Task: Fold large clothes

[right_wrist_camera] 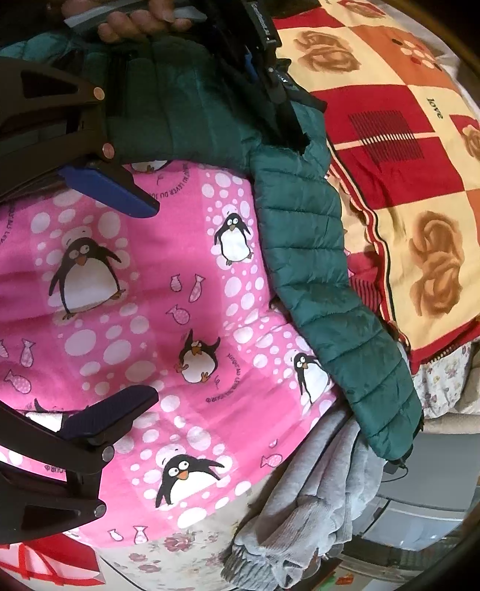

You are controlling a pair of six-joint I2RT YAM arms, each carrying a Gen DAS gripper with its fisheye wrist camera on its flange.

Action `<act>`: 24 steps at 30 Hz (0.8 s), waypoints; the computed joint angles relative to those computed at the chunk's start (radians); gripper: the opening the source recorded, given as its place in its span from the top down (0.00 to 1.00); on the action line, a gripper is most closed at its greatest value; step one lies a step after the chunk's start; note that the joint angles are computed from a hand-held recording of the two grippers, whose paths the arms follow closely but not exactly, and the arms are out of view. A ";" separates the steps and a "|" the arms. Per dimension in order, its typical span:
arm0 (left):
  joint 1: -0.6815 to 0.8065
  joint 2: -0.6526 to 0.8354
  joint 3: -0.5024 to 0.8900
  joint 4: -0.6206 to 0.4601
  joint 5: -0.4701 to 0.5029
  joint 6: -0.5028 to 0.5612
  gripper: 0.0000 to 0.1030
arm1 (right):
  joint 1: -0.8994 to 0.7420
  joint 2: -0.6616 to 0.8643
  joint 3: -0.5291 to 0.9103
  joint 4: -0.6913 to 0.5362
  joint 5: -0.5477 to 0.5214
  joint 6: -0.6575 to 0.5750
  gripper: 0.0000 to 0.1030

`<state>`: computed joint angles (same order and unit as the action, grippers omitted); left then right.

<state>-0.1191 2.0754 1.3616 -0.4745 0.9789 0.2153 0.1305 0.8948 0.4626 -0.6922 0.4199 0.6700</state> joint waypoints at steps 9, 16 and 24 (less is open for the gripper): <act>0.033 0.051 0.060 -0.173 -0.021 0.079 0.50 | -0.008 0.037 0.017 0.008 -0.010 0.025 0.12; 0.204 0.039 0.192 -0.364 0.091 0.131 0.36 | 0.241 0.173 0.163 -0.060 0.251 0.198 0.12; 0.404 0.151 0.425 0.006 -0.271 -0.181 0.35 | 0.259 0.455 0.367 0.321 0.201 -0.108 0.17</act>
